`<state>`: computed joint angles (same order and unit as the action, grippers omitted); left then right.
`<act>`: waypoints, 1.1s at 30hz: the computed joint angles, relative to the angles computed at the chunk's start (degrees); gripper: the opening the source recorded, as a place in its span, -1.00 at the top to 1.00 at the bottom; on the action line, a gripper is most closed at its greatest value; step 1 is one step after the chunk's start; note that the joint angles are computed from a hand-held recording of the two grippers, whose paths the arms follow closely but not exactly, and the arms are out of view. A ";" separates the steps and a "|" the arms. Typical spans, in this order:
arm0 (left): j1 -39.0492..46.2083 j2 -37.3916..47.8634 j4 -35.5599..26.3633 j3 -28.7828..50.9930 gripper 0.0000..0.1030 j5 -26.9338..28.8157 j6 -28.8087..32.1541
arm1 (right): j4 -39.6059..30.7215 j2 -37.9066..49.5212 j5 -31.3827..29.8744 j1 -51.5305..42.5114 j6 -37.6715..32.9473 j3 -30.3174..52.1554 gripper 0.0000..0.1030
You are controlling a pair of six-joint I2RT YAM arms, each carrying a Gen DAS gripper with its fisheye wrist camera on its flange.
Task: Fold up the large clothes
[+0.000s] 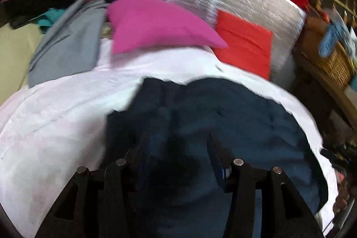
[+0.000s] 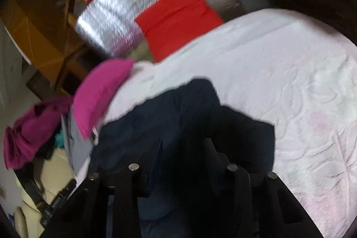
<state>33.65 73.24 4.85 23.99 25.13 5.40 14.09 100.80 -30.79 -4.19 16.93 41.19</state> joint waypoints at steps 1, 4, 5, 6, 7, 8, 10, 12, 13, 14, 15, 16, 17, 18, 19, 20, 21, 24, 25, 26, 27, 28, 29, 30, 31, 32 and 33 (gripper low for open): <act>-1.78 0.46 -0.46 0.04 0.00 -1.07 -0.12 | -1.39 0.80 0.89 0.99 -0.58 0.80 0.24; -6.41 6.41 -3.24 2.41 -0.01 -5.31 0.09 | -6.86 6.48 4.50 3.50 -1.70 5.48 0.27; -7.37 7.87 -2.29 2.44 -0.02 -6.65 -0.08 | -8.06 8.21 5.35 3.90 -1.58 6.63 0.30; -8.06 7.85 -1.12 2.00 -0.04 -7.74 -0.33 | -8.27 9.05 5.11 3.63 -1.78 7.28 0.31; -8.56 7.39 -1.51 2.09 -0.06 -8.36 -0.45 | -8.16 8.82 5.36 3.73 -1.89 7.22 0.31; -8.38 7.15 -2.40 2.66 -0.06 -7.91 -0.51 | -8.54 8.18 5.86 3.95 -2.09 7.15 0.28; -6.69 6.92 -3.03 3.23 -0.06 -4.85 -1.65 | -7.29 6.41 5.54 4.22 -1.13 5.95 0.24; -4.15 7.03 -3.69 4.28 -0.06 -1.47 -2.99 | -6.27 5.19 4.64 5.15 0.13 5.76 0.23; -3.30 6.76 -3.31 4.48 -0.06 -1.35 -3.67 | -5.96 4.82 4.03 6.25 0.69 6.32 0.23; -2.95 6.40 -2.52 4.26 -0.06 -2.09 -4.22 | -6.49 4.62 3.59 7.50 1.01 7.48 0.23; -2.49 5.89 -1.63 3.99 -0.06 -3.46 -4.70 | -7.28 5.37 3.67 9.32 1.37 9.51 0.23; -1.93 5.89 -1.40 3.99 -0.06 -3.78 -4.64 | -8.02 6.97 4.18 11.47 2.05 12.10 0.24; -1.41 6.31 -1.37 4.33 -0.06 -3.97 -4.58 | -9.09 8.49 4.52 13.27 2.61 14.74 0.23; -1.00 7.12 -1.43 4.90 -0.06 -4.10 -4.43 | -10.62 9.79 5.14 15.40 3.13 17.52 0.23; -0.75 8.14 -1.01 5.21 -0.06 -4.48 -4.35 | -12.61 12.23 5.91 17.82 3.53 21.73 0.23; -0.66 8.88 -1.10 5.67 -0.06 -5.71 -4.59 | -14.37 14.09 6.27 19.63 3.86 25.24 0.23; -0.50 9.74 -1.04 6.12 -0.06 -6.70 -5.03 | -15.75 16.52 6.50 21.59 4.46 29.02 0.23; 0.41 10.66 -1.36 6.72 -0.06 -5.95 -5.71 | -22.76 23.53 7.33 26.77 5.47 41.11 0.24; 0.31 10.51 -1.21 6.66 -0.06 -6.22 -5.66 | -25.90 26.74 7.98 27.92 5.74 46.33 0.24; -0.05 10.39 -0.98 6.56 -0.06 -6.98 -5.47 | -29.86 31.12 10.07 29.37 6.07 52.79 0.22; -0.39 10.42 -0.98 6.61 -0.06 -7.44 -5.27 | -32.59 33.77 13.24 30.44 6.06 56.37 0.25; -0.36 10.82 -0.74 6.64 -0.06 -7.40 -5.01 | -35.18 36.49 15.73 31.14 5.52 60.29 0.25; -0.46 10.96 -0.84 6.73 -0.06 -7.34 -5.02 | -37.80 39.56 17.55 31.69 4.90 64.70 0.25; -0.56 11.08 -0.98 6.88 -0.06 -7.24 -5.21 | -39.36 41.15 18.08 31.82 4.78 67.17 0.25; -0.16 10.99 -1.32 7.01 -0.06 -6.80 -5.03 | -40.24 41.95 18.27 31.79 5.00 68.56 0.25; 0.05 11.09 -1.86 7.35 -0.06 -6.10 -4.77 | -40.40 41.74 17.76 31.46 5.31 68.42 0.25; 0.31 11.10 -2.08 7.47 -0.06 -5.79 -4.68 | -39.68 40.84 16.80 31.16 5.90 67.15 0.25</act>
